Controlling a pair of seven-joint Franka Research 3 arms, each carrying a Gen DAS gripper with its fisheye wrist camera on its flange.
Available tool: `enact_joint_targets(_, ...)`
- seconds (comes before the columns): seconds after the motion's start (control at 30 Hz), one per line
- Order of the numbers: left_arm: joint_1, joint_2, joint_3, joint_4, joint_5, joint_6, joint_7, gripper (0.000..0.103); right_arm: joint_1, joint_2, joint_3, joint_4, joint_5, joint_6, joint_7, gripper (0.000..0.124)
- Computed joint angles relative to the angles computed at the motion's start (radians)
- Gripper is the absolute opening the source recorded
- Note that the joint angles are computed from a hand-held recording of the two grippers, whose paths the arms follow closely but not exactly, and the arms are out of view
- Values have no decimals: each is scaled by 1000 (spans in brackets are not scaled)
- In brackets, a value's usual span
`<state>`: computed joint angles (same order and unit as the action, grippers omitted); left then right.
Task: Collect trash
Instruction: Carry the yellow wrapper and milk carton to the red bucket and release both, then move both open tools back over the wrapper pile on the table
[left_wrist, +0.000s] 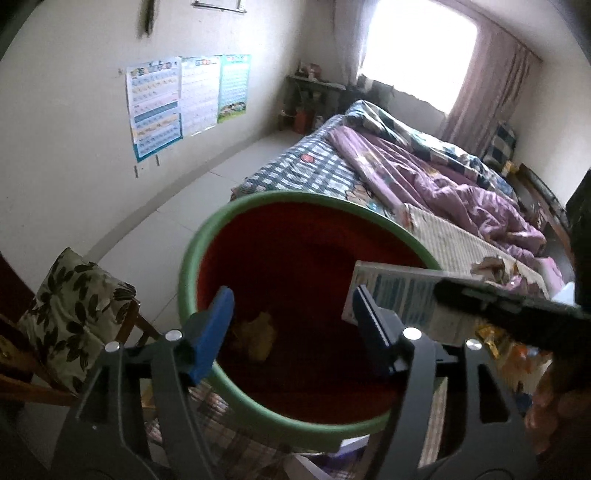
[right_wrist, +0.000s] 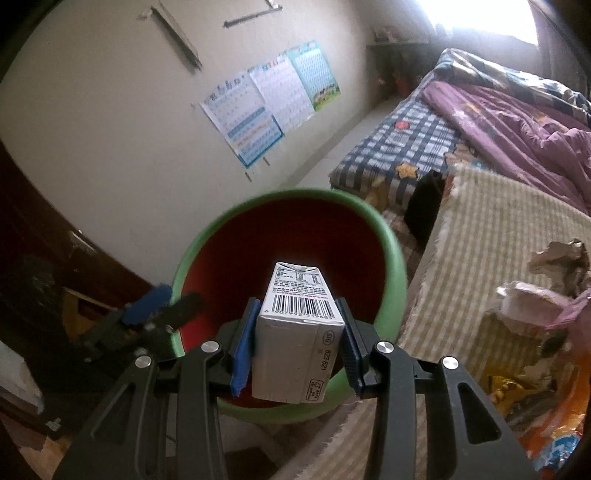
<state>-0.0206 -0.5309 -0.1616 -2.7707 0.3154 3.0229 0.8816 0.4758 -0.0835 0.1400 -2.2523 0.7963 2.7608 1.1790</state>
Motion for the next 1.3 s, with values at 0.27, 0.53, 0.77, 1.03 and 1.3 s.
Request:
enact_joint_targets(0.27,6,-17,5,-14,-1,-10,-8,66,0,43,12,33,-31,-33,36,42)
enact_joint_targets(0.53,10,-26,3,-23,1,-8,-14,66,-6,35,10,23,18,-37,28,50)
enact_joint_targets(0.77,8,-35,-5,-33,4,1,-14,66,-6,-18,-1,-12,47,-10,8,51)
enact_joint_targets(1.03,6,-60,-59,-26,24,-14,-64,66,10,-182,-27,-142,43,97,-15,52)
enact_joint_targets(1.3,-21,-46,-119,8,52,-13,-134,66,-79,-369,-47,-300,-161,164,118,59)
